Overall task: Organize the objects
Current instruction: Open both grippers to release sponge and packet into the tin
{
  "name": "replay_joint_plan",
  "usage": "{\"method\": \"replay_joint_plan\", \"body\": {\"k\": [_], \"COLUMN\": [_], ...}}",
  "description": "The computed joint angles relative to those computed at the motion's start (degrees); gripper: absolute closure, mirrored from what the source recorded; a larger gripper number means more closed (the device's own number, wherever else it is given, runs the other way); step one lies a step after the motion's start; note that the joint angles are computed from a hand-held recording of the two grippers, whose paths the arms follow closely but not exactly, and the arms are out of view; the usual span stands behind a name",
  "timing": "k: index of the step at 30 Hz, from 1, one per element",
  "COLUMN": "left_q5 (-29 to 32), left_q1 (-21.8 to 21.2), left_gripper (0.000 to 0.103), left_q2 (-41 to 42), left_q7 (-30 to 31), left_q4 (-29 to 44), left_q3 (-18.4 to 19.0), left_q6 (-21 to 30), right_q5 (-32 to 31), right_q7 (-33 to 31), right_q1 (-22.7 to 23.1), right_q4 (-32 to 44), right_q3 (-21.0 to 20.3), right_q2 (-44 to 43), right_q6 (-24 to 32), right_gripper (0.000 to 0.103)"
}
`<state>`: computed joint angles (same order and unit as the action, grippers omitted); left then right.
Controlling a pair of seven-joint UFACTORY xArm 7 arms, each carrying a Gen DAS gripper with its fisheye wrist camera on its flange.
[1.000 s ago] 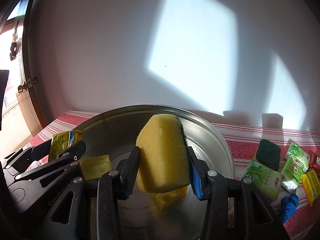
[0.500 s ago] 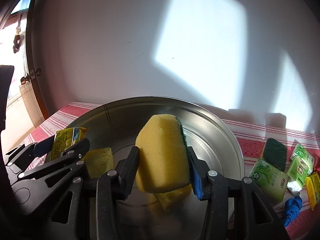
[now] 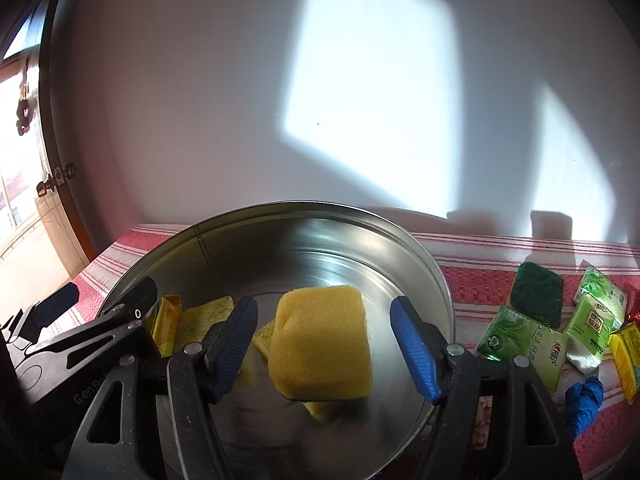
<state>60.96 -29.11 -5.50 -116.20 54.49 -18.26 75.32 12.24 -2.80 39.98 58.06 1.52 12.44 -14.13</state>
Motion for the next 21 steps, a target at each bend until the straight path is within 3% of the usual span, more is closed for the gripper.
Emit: {"method": "replay_joint_plan", "body": {"k": [6,13,21], "left_q5": [0.68,1.98,1.95], "left_q1": [0.64,0.73,0.3], "left_gripper": [0.001,0.001,0.001], "left_q2": [-2.6,-2.38,-2.73], "left_q7": [-4.4,-4.31,-5.17], "left_q4": [-2.34,-2.08,-2.14], "left_q3": [-0.54,-1.46,-1.51], "left_q6": [-1.68,-0.74,0.64], "right_q5": [4.64,12.03,26.64], "right_q7": [-4.24,-12.07,-25.12], "right_q1": [6.0,10.82,19.0], "right_q4": [-0.53,-0.31,0.88], "right_q3": [-5.25,-8.48,-14.21], "right_q2": [-0.52,-0.62,-0.46], "right_q6": [-0.97,-1.64,-2.75], "right_gripper": [0.024,0.02,0.02]}}
